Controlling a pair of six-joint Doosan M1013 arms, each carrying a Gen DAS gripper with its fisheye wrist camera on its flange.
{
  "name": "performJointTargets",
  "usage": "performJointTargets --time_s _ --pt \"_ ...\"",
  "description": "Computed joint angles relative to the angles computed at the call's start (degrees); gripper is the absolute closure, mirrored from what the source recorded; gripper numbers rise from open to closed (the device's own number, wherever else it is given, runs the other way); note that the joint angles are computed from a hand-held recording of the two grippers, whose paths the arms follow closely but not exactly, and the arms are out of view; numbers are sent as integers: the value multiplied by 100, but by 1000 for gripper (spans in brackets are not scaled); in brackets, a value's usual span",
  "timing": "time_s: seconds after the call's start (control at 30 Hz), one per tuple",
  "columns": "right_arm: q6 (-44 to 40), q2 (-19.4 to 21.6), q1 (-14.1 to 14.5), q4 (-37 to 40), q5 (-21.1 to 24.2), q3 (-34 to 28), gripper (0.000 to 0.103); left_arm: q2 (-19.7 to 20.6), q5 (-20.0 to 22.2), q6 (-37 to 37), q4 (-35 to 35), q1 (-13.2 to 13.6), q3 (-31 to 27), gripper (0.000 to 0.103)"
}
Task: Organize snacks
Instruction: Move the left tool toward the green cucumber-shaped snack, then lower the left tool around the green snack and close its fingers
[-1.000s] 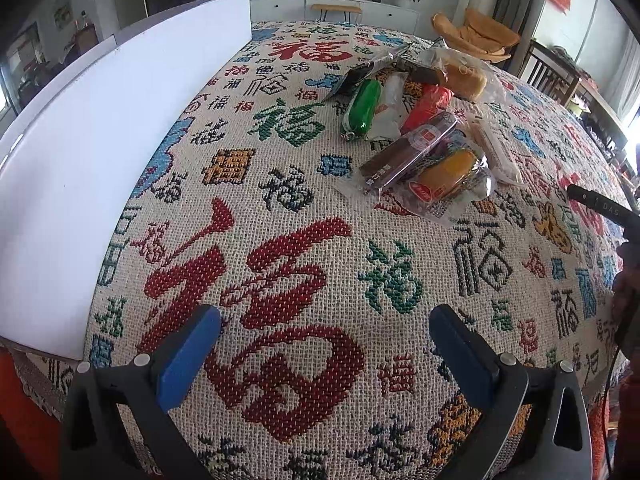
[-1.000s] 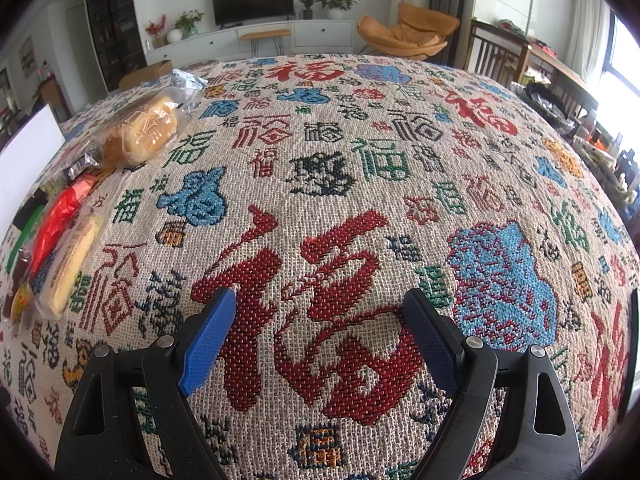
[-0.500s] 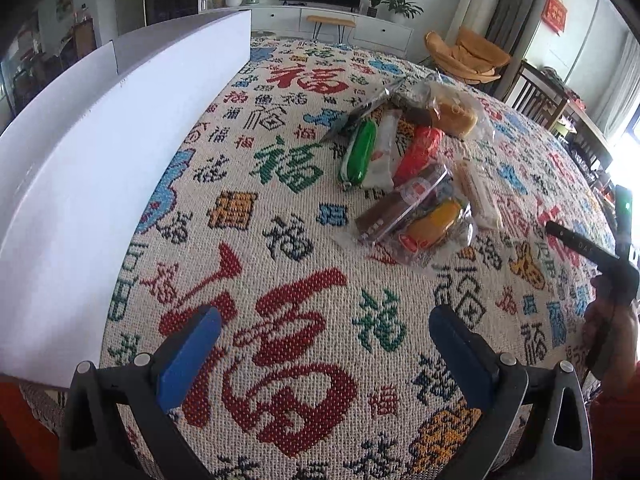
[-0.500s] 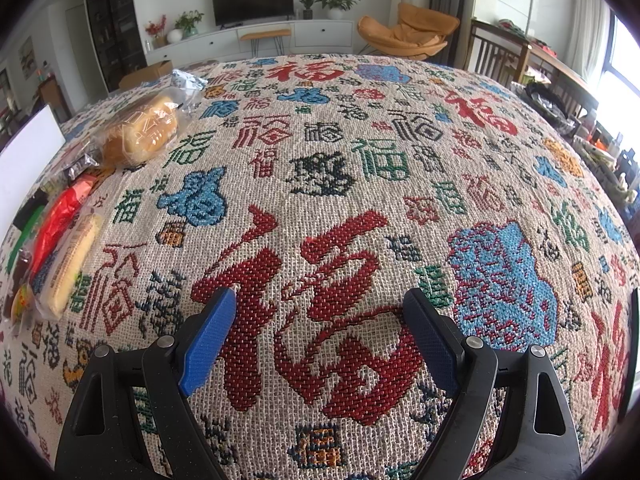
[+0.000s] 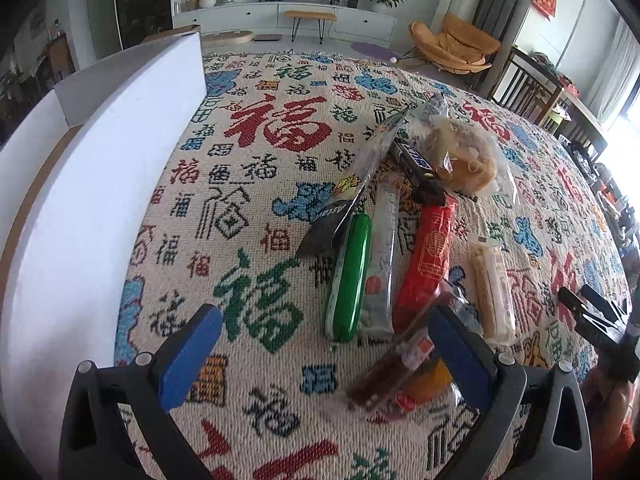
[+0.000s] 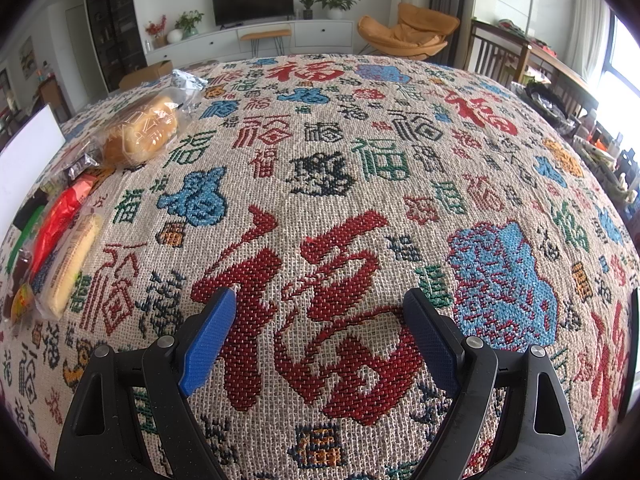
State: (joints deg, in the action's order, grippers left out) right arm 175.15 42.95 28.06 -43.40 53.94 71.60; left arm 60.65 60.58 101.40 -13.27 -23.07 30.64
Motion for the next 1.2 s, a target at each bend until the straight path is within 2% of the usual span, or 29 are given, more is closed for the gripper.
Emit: performJointTargets --time_s 0.07,0.23,0.27,0.67,0.87,0.93,1.0,1.2 --pt "4 -2 0 -3 -5 5 15 226 280 36 35 -48 -366 7" --pt "2 -1 0 -2 -4 2 15 550 702 1 37 -103 -869 21" --pt "2 -1 0 -2 -4 2 15 608 775 -58 -10 -93 -964 21" --pt "6 -5 -2 -7 -16 13 15 589 617 24 80 -113 -899 25" --pt "2 -4 -3 -5 -15 7 15 523 550 153 58 -131 -781 37" --pt "2 -4 -3 -5 -15 7 15 527 589 200 -5 -130 -797 52" --pt "2 -4 -3 -5 -15 7 15 471 502 219 148 -160 -697 60" --pt "8 -7 -3 -11 -24 13 15 313 301 206 186 -152 -393 62"
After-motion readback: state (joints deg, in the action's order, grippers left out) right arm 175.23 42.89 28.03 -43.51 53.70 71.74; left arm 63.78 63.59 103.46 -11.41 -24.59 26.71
